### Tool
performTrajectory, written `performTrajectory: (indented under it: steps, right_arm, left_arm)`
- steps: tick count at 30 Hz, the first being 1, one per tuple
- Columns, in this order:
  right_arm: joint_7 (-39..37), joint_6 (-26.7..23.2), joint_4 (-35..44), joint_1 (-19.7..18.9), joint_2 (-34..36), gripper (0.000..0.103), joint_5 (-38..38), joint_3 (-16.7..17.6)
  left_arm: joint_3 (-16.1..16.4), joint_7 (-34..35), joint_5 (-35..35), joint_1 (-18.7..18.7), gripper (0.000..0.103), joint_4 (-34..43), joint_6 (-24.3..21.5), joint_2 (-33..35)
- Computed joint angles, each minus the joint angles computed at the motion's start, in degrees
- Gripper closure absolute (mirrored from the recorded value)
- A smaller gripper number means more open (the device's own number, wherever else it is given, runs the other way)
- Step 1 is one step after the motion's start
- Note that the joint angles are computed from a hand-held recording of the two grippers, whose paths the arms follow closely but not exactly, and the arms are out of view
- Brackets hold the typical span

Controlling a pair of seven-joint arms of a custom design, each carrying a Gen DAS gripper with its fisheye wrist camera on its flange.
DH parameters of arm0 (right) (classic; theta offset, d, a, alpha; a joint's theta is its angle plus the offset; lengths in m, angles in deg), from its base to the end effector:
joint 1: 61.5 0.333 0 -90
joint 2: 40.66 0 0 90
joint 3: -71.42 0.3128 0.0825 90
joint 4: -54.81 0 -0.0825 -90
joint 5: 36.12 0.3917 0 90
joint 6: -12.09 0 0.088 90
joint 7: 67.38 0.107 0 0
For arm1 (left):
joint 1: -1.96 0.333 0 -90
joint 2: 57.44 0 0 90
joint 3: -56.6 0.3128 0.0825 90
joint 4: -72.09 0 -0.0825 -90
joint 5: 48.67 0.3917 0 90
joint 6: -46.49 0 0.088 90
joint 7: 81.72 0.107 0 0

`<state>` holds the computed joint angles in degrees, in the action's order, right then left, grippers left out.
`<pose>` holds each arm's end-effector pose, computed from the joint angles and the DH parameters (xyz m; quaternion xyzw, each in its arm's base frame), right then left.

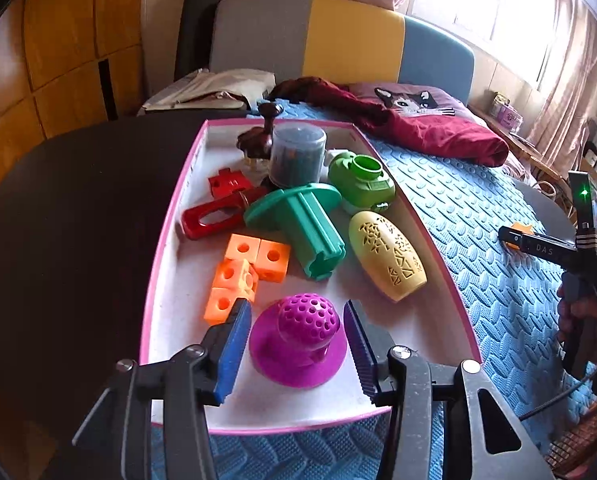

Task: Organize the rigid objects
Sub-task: 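Carry the purple suction-cup toy into the tray with the left gripper and release, then carry the orange clip toy into the tray with the right gripper and release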

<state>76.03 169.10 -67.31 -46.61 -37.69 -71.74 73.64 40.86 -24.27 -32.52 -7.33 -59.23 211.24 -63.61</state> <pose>0.5607 0.1962 0.4332 -0.6255 0.7096 -0.2329 0.2259 0.4917 -0.2503 0.4639 -0.6215 0.7035 -0.2922 0.1831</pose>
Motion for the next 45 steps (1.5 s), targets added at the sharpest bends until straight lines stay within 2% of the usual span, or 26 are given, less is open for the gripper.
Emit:
performTrajectory:
  steps: [4, 13, 28, 33, 37, 39, 42, 45]
  right_arm:
    - [0.04, 0.00, -0.03, -0.01, -0.03, 0.027, -0.03, 0.02]
    - [0.09, 0.03, -0.08, -0.02, -0.06, 0.027, -0.05, 0.04]
    - [0.09, -0.16, 0.07, -0.01, -0.08, 0.028, -0.43, 0.05]
    - [1.79, -2.01, 0.67, 0.43, -0.09, 0.028, -2.46, 0.17]
    - [3.08, -2.33, -0.21, 0.59, -1.01, 0.028, -1.15, 0.52]
    - [1.33, -1.14, -1.05, 0.60, -1.70, 0.028, 1.63, 0.89]
    - [0.40, 0.47, -1.88, 1.07, -2.94, 0.028, 1.63, 1.56]
    - [-4.69, 4.40, -2.92, 1.77, -4.23, 0.028, 7.05, 2.30]
  left_arm:
    - [-0.62, -2.94, 1.87, 0.89, 0.050, -0.59, -1.27, -1.54]
    - [-1.47, -5.89, 3.15, 1.89, 0.050, -1.09, -3.35, -3.58]
    - [-2.33, -7.99, 4.14, 3.83, 0.050, -2.53, -2.66, -5.97]
    - [-2.27, -7.18, 2.87, 4.05, 0.050, -3.33, -2.02, -6.90]
    - [-2.66, -7.06, 2.46, 4.72, 0.050, -3.77, -1.57, -7.50]
    - [-2.85, -7.07, 2.33, 5.13, 0.050, -3.93, -1.53, -7.67]
    - [-3.00, -7.25, 1.91, 5.54, 0.050, -4.32, -1.29, -7.98]
    - [-3.19, -7.58, 1.87, 6.18, 0.050, -4.78, -0.97, -8.40]
